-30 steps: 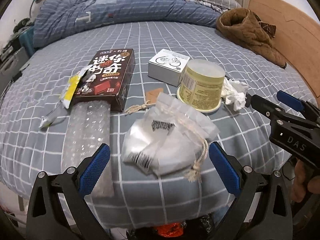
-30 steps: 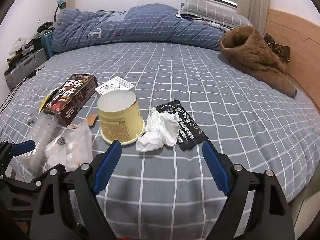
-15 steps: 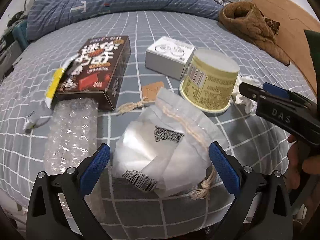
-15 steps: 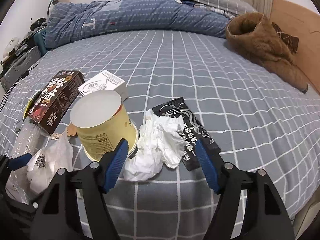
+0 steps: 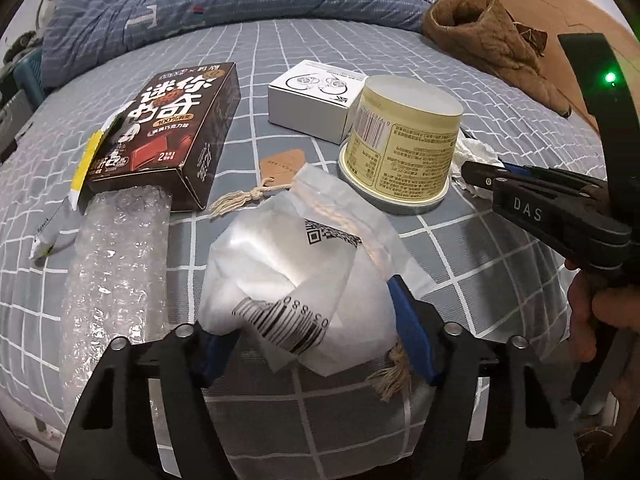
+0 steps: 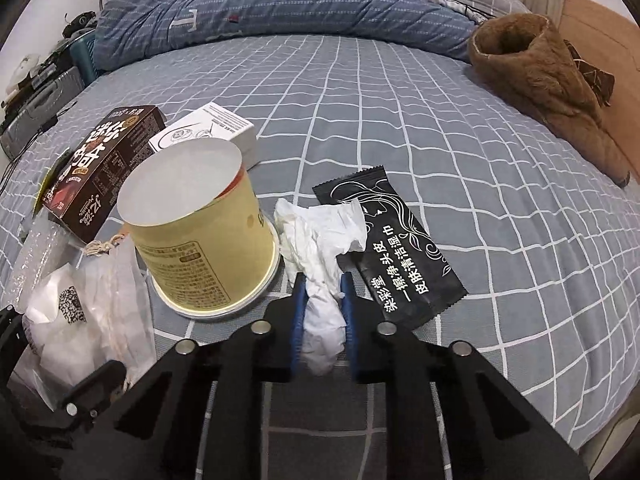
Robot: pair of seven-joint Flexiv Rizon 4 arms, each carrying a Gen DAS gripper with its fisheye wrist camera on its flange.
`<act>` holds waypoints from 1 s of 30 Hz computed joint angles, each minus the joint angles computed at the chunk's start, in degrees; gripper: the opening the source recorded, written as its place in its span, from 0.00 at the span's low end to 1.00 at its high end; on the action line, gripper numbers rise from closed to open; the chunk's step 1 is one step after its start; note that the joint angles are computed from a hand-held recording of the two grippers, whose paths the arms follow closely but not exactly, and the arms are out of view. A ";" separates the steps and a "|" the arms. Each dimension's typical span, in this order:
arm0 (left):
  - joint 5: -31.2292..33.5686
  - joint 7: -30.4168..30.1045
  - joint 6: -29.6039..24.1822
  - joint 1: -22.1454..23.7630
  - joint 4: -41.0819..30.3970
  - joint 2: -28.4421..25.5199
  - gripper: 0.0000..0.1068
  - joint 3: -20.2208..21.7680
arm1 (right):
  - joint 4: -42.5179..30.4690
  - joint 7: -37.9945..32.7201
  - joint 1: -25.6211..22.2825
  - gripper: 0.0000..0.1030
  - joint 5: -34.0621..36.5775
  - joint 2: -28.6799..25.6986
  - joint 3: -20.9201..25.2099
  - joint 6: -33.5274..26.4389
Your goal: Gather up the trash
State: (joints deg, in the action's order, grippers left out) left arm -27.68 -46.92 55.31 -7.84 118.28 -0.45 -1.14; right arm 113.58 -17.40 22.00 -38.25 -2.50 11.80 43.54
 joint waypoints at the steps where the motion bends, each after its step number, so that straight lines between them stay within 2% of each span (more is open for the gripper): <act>1: -0.22 0.18 0.22 -0.06 0.11 0.06 0.62 -0.03 | 0.06 0.10 -0.02 0.14 -0.01 0.03 0.00 0.03; 30: -5.46 3.06 -0.74 0.53 0.00 2.72 0.52 1.34 | 1.38 7.68 0.51 0.13 -6.26 6.03 3.37 -4.57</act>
State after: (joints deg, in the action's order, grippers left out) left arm -33.15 -43.86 54.57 -7.31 118.28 2.27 0.20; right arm 114.96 -9.72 22.51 -44.51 3.53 15.17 38.97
